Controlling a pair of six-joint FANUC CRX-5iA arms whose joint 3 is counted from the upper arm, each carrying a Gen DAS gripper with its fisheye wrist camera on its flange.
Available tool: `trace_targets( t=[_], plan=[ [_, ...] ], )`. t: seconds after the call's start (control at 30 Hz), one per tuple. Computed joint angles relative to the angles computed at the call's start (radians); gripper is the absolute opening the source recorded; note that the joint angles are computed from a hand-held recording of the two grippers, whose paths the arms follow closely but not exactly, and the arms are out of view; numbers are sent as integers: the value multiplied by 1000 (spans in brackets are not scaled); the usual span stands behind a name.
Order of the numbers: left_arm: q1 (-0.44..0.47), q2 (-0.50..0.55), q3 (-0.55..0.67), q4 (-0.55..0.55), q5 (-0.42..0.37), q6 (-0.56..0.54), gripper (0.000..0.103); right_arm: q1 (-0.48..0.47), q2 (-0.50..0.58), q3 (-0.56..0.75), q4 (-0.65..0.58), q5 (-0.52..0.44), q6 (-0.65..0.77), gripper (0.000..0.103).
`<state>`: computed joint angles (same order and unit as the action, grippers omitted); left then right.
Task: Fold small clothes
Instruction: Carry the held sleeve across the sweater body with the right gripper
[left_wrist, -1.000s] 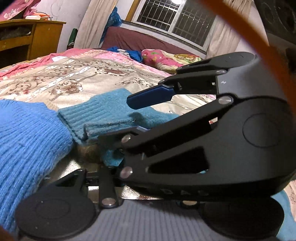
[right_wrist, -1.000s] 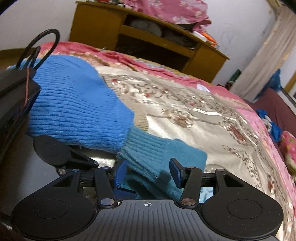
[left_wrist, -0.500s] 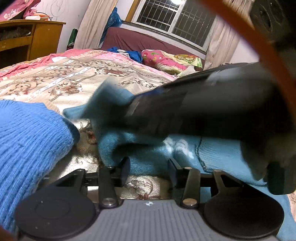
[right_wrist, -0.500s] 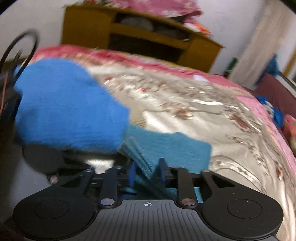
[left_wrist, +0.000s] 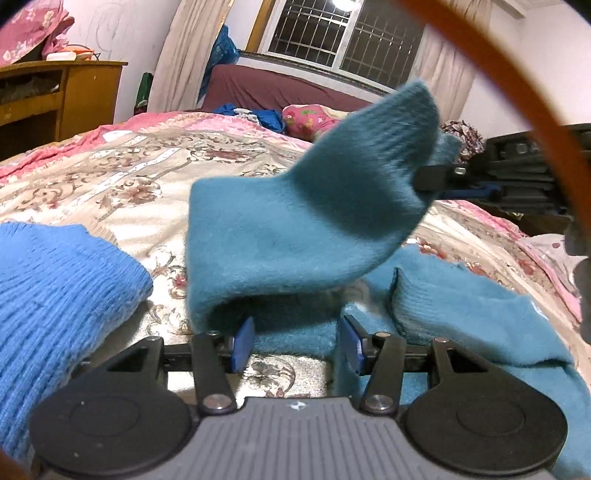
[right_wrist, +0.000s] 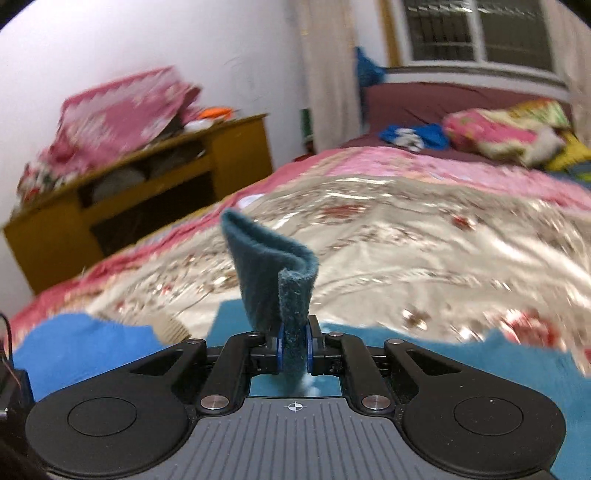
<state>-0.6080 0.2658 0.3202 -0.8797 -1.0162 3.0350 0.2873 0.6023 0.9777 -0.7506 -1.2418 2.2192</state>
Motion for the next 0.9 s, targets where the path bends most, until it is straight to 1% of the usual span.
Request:
trace_targets(
  t=[0.2, 0.33, 0.53, 0.67, 0.77, 0.83, 0.9],
  plan=[
    [-15, 26, 37, -21, -42, -43, 56, -69, 22, 31, -70, -28, -122, 10],
    [-24, 25, 43, -34, -45, -51, 56, -97, 10, 1, -86, -2, -149, 10],
    [-46, 44, 78, -50, -56, -109, 56, -142, 35, 47, -105, 5, -233, 10],
    [-55, 40, 80, -52, 6, -178, 56, -166, 23, 41, -126, 26, -241, 10],
    [-68, 49, 95, -52, 26, -230, 57, -185, 13, 28, -124, 58, -245, 10],
    [-66, 53, 97, -37, 45, -253, 61, -200, 12, 27, -110, 78, -268, 10],
    [-60, 57, 99, -22, 53, -273, 61, -215, 15, 29, -99, 99, -290, 10]
  ],
)
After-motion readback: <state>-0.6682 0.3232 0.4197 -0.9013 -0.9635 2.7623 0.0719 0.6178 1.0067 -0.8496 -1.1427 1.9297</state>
